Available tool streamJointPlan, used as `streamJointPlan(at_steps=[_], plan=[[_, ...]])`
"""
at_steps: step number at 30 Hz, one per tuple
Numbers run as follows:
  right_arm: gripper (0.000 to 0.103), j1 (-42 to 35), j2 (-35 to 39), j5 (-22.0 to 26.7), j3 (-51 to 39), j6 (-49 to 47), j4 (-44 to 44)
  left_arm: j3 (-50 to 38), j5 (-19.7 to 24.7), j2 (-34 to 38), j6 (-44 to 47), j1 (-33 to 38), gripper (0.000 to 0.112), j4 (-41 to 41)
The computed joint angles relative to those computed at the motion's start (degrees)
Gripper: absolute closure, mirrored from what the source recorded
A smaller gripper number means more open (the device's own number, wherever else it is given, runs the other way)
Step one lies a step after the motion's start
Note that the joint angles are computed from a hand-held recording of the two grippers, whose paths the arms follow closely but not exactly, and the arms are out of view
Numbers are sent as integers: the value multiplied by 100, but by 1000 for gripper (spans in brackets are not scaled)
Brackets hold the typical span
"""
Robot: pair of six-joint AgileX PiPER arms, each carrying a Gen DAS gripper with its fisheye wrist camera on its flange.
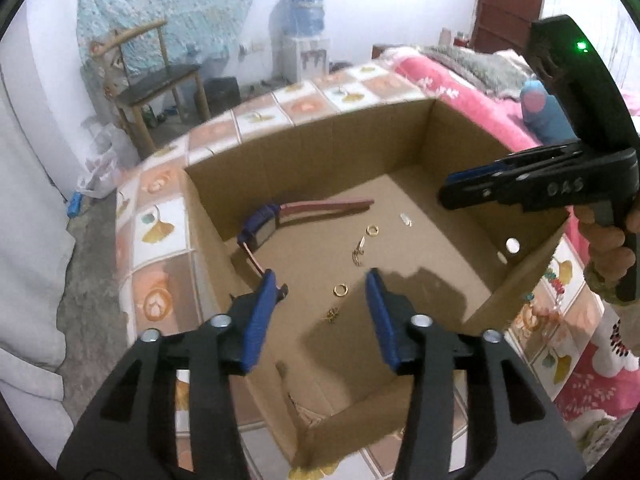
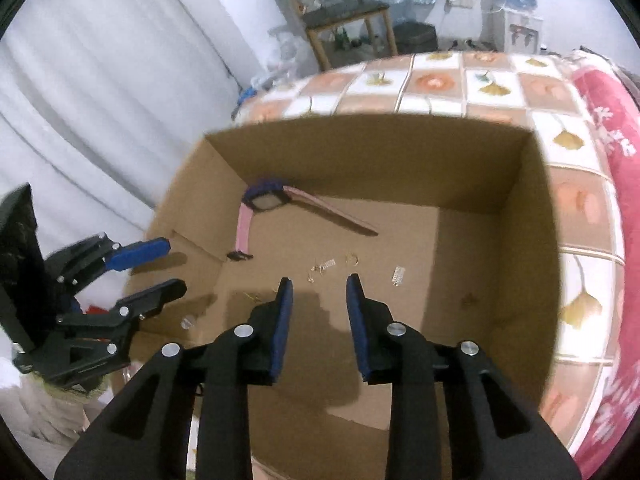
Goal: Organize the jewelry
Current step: 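Open both tools to drop the items into the box, then withdraw both tools from the box toward the beaded bracelets on the table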
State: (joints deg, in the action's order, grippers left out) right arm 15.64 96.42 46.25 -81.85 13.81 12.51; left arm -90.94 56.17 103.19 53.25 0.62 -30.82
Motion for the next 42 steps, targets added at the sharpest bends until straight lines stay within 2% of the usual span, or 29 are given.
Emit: streamJointPlan(at_steps=[5, 11, 14, 17, 19, 22, 25, 28, 31, 34, 37, 42], plan=[[68, -15, -1149, -350, 813, 470, -341, 596, -113, -651, 429, 255, 45, -522], [67, 109, -2763, -549, 2038, 1689, -1192, 1443, 117, -1447, 1308, 718, 37, -1428], [67, 321, -3346, -565, 2658, 2446, -1615, 1928, 364, -1842, 1830, 903, 35, -1851], [67, 830, -3693, -366, 3186, 3566, -2353, 2354, 578, -2131, 2185, 910, 35, -2030], [67, 1142, -3892, -224, 3528, 4219, -2689, 2662, 594, -2301, 2348, 787, 35, -2047], [67, 1487, -4246, -149, 4055, 4939, -2872, 3098, 378, -2444, 2320, 374, 35, -1877], [67, 1993, -4416, 81, 4439, 5752, -3173, 3454, 99, -2442, 2255, -19, 35, -1821], [67, 2584, -4348, 264, 4760, 6587, -3445, 3820, -535, -2413, 2244, -557, 35, -1759], [72, 2904, -4148, 279, 4990, 7050, -3509, 4060, -977, -2324, 2383, -970, 37, -1800], [77, 2939, -3855, 54, 5116, 7169, -3536, 4134, -1235, -2165, 2446, -1379, 44, -1865], [81, 3011, -3463, 91, 5068, 7198, -3665, 4107, -1468, -1972, 2429, -1731, 50, -1889], [91, 3106, -3148, 113, 5063, 7115, -3724, 3972, -1546, -1608, 2242, -2093, 56, -1883]])
